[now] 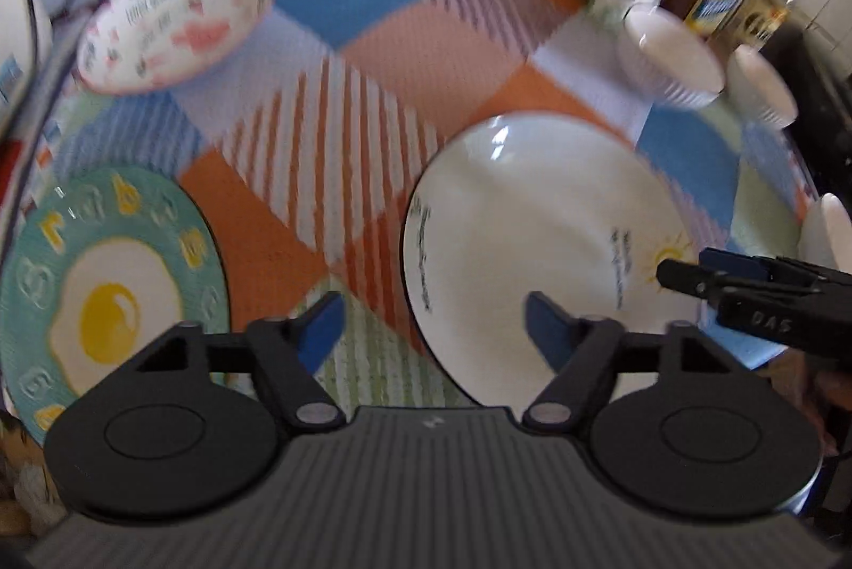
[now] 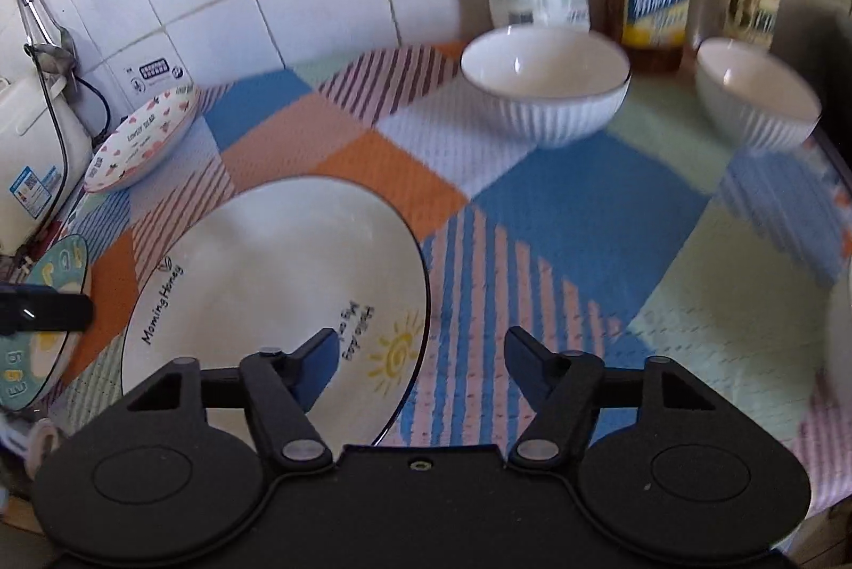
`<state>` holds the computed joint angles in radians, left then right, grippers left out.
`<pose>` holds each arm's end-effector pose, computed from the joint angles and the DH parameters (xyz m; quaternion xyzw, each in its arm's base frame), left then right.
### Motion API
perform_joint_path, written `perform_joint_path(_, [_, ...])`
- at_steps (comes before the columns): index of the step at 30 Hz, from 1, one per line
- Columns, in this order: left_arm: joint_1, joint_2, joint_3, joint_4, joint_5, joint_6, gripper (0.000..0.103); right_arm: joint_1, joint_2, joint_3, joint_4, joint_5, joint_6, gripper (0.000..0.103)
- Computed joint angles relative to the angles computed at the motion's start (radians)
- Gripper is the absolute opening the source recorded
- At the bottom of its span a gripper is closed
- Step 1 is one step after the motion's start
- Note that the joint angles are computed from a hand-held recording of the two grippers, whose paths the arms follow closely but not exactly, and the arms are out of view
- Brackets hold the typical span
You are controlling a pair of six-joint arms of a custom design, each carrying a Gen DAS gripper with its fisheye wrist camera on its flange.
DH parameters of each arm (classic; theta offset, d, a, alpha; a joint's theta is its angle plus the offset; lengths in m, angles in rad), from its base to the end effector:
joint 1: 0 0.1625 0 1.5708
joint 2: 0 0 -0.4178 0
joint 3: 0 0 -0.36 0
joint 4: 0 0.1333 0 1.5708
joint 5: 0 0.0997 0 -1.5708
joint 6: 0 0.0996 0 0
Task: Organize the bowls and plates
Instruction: 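Reach the right tool to the white plate rim and close on it, then lift the white plate with the right tool and set it beside the bunny plate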
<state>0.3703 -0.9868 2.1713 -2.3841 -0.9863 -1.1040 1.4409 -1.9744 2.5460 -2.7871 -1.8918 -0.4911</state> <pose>-0.3316 -0.3307 0.0640 0.0985 0.9375 -0.1869 0.2765 0.0654 -0.2861 0.3364 0.1184 -0.9302 0.2515 0.2399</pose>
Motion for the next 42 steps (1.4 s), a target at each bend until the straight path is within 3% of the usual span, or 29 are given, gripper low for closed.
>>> perform_joint_path(3, [0.036, 0.009, 0.035, -0.130, -0.028, 0.054, 0.068, -0.044, -0.014, -0.020, 0.072, 0.046, 0.012, 0.051])
perform_joint_path(5, [0.044, 0.030, 0.014, -0.102, -0.017, 0.089, 0.065, -0.042, -0.008, -0.023, 0.069, 0.032, 0.011, 0.047])
perform_joint_path(6, [0.046, 0.037, 0.006, -0.088, -0.010, 0.099, 0.061, -0.051, -0.006, -0.036, 0.091, 0.043, -0.002, 0.044])
perform_joint_path(7, [0.051, 0.040, 0.003, -0.081, -0.010, 0.101, 0.058, -0.063, -0.015, -0.047, 0.128, 0.070, -0.014, 0.034])
perform_joint_path(8, [0.057, 0.041, 0.001, -0.080, -0.018, 0.103, 0.052, -0.081, -0.018, -0.061, 0.165, 0.099, -0.026, 0.024])
perform_joint_path(10, [0.070, 0.041, -0.001, -0.072, -0.038, 0.119, 0.040, -0.103, -0.024, -0.076, 0.211, 0.139, -0.051, 0.014])
perform_joint_path(11, [0.077, 0.043, -0.007, -0.053, -0.045, 0.124, 0.028, -0.111, -0.026, -0.081, 0.224, 0.150, -0.063, 0.014])
perform_joint_path(14, [0.086, 0.033, 0.015, -0.098, -0.069, 0.134, 0.020, -0.152, -0.032, -0.105, 0.285, 0.203, -0.104, 0.014])
perform_joint_path(21, [0.073, 0.070, -0.008, -0.073, -0.063, 0.148, 0.025, -0.234, -0.004, -0.142, 0.359, 0.315, -0.137, 0.016])
perform_joint_path(27, [0.057, 0.063, -0.028, -0.050, -0.012, 0.167, 0.025, -0.209, 0.019, -0.196, 0.451, 0.295, -0.149, 0.019])
perform_joint_path(30, [0.090, 0.043, -0.047, -0.076, -0.013, 0.190, 0.024, -0.222, 0.022, -0.230, 0.501, 0.343, -0.165, 0.020])
perform_joint_path(34, [0.118, 0.057, -0.091, -0.082, 0.051, 0.258, 0.024, -0.172, 0.053, -0.250, 0.470, 0.335, -0.196, 0.022])
perform_joint_path(42, [0.210, 0.113, -0.211, -0.091, 0.144, 0.417, 0.025, -0.108, 0.177, -0.266, 0.297, 0.344, -0.206, 0.023])
